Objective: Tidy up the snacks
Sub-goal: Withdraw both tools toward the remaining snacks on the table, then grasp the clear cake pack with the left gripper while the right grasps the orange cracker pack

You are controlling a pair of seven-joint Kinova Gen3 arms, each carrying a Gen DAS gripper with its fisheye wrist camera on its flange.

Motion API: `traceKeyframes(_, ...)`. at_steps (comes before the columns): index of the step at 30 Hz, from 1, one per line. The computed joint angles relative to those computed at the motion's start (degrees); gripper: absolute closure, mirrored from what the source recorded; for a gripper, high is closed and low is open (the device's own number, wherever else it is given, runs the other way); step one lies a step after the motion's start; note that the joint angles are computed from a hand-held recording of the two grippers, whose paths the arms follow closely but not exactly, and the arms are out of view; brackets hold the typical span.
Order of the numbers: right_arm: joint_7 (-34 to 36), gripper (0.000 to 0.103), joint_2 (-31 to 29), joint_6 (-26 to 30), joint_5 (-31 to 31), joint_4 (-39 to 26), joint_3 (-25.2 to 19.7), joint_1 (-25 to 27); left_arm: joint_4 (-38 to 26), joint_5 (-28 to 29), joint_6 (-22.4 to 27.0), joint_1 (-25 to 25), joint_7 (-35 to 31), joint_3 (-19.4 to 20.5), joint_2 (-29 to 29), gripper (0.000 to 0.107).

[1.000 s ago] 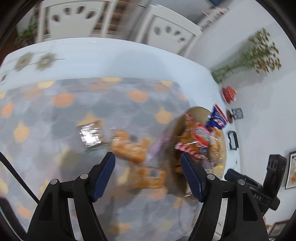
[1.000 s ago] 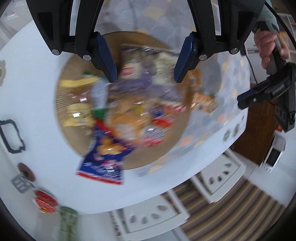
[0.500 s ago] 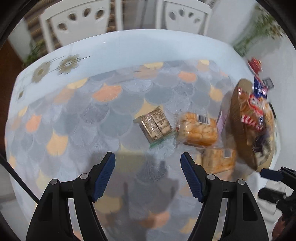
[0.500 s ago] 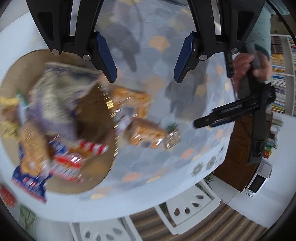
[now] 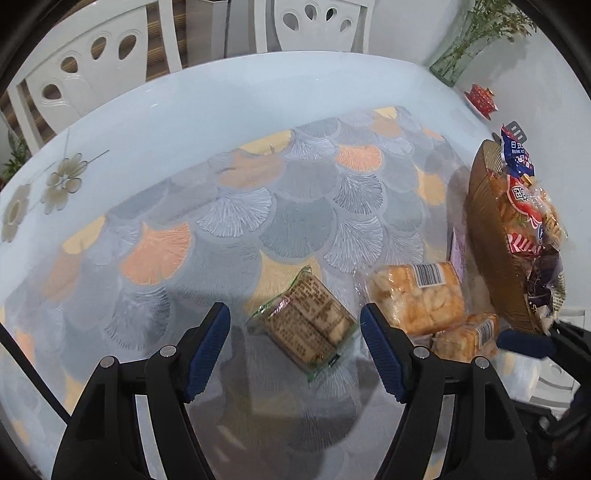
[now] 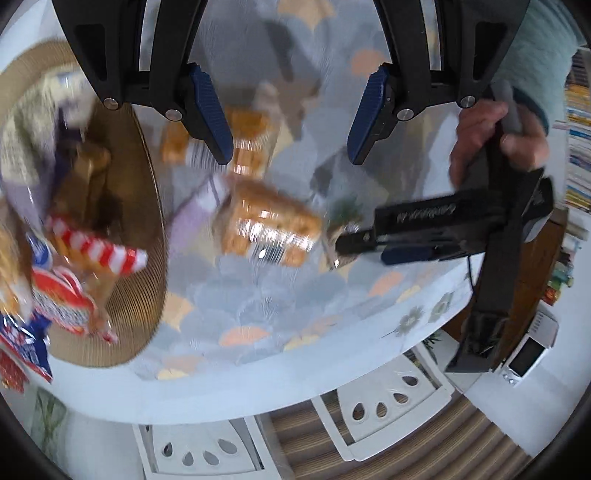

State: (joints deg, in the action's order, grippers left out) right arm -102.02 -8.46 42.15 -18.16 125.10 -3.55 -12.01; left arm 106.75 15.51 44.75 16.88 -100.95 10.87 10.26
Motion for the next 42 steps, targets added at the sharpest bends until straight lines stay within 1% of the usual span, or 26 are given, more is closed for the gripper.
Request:
traceKeyframes(2,-2.4,0.041,2.5,-1.2,3.1,-0.7,-1.1,0.2,0.1,0.7,0.0,-0.1,-1.1,-0.1,0.2,0.036)
traceKeyframes(4,-2.4,0.041,5.2,-0.6,3.9,-1.8,-0.1,-0.4,0.3,2.6,-0.1,-1.0,-3.8,0.1,0.6,0.036)
traceKeyframes(5,-3.3,0.041,5.9,0.0,5.2,-2.4,-0.3,-0.6,0.2,3.5,0.1,-1.4,-5.2,0.2,0.9,0.036)
traceKeyframes(6,-4.1,0.041,6.8,1.5,6.5,-3.6,-1.5,0.0,0.0,4.5,0.9,-2.0,-6.9,0.3,1.4,0.036)
traceKeyframes(8,-3.2,0.041,7.1,3.4,6.2,-4.1,-1.3,-0.1,-0.5,5.5,1.9,-2.5,-9.0,0.5,2.6,0.036)
traceKeyframes(11,-4.2,0.041,8.0,6.1,7.0,-4.7,-1.8,-0.4,0.1,5.4,1.0,-2.2,-10.7,0.5,2.7,0.036)
traceKeyframes(13,-2.5,0.041,7.7,6.7,5.2,-4.2,-1.4,-0.4,0.4,6.5,1.3,-2.7,-12.5,0.7,2.5,0.036)
traceKeyframes(17,5.1,0.041,9.2,9.1,-3.9,-2.5,0.5,2.0,0.7,7.7,3.9,-3.5,-17.1,1.1,2.3,0.036)
traceKeyframes(19,8.4,0.041,8.7,9.9,-7.4,-0.6,1.1,3.3,1.5,7.7,4.7,-3.2,-19.0,1.0,1.5,0.036)
traceKeyframes(21,9.5,0.041,6.9,10.4,-8.6,1.4,1.3,4.1,2.8,6.4,3.7,-1.9,-18.4,0.8,0.3,0.035)
traceKeyframes(22,10.0,0.041,5.7,10.5,-9.6,2.6,1.6,4.9,3.8,5.6,2.3,-1.1,-17.2,0.7,-0.4,0.035)
traceKeyframes(25,10.7,0.041,0.1,8.6,-15.6,7.8,6.8,7.5,5.0,3.4,-1.4,-1.2,-11.8,2.8,-1.1,0.035)
traceKeyframes(26,9.7,0.040,-1.7,7.7,-17.2,9.5,7.7,9.1,5.0,1.7,-2.2,0.3,-9.5,2.3,-1.2,0.035)
traceKeyframes(28,6.5,0.040,-4.5,5.1,-19.9,12.5,8.9,12.5,5.4,-3.0,-4.9,5.5,-4.9,-0.2,-1.2,0.037)
traceKeyframes(29,4.4,0.040,-5.3,4.1,-20.2,13.4,9.7,12.7,5.6,-5.3,-5.8,8.2,-3.1,-1.7,-1.3,0.042)
traceKeyframes(30,2.7,0.040,-5.7,3.4,-19.5,13.6,9.3,12.9,5.8,-7.6,-6.6,10.8,-1.4,-3.4,-1.5,0.049)
traceKeyframes(31,0.7,0.040,-6.4,3.4,-18.0,13.5,7.9,13.4,6.3,-9.3,-7.4,12.4,-0.6,-4.4,-1.9,0.051)
traceKeyframes(32,-1.3,0.040,-6.5,3.8,-16.0,12.9,6.4,13.4,6.8,-10.1,-7.8,12.9,0.0,-4.6,-2.4,0.059)
traceKeyframes(33,-2.3,0.040,-6.6,4.6,-14.7,12.6,6.0,12.5,7.1,-9.9,-7.7,12.3,0.1,-4.5,-2.9,0.060)
traceKeyframes(34,-2.5,0.040,-6.9,5.2,-14.3,12.3,6.2,11.7,7.4,-8.9,-7.6,10.8,-0.7,-3.8,-3.3,0.060)
traceKeyframes(35,-2.6,0.040,-7.3,5.8,-13.2,11.9,5.2,11.2,7.8,-7.4,-7.4,9.7,-2.0,-3.8,-3.8,0.060)
traceKeyframes(36,-1.8,0.040,-6.9,6.9,-11.3,10.9,3.7,10.8,8.4,-5.1,-6.9,7.6,-4.2,-3.3,-4.6,0.060)
traceKeyframes(39,4.6,0.039,-3.9,10.4,-5.5,7.4,3.1,5.8,10.4,1.9,-5.0,-0.1,-10.3,-0.1,-7.5,0.060)
traceKeyframes(40,7.0,0.038,-2.6,11.6,-3.4,6.5,2.3,3.7,11.1,4.1,-4.3,-1.4,-12.1,-0.2,-8.3,0.060)
traceKeyframes(41,9.3,0.038,-1.7,12.3,-2.3,6.0,2.6,2.1,11.6,5.4,-3.6,-1.7,-13.2,-1.0,-9.0,0.060)
traceKeyframes(42,11.6,0.038,-1.0,13.3,-2.2,5.8,3.8,-0.5,12.2,5.9,-3.2,-1.5,-13.4,-2.0,-9.7,0.060)
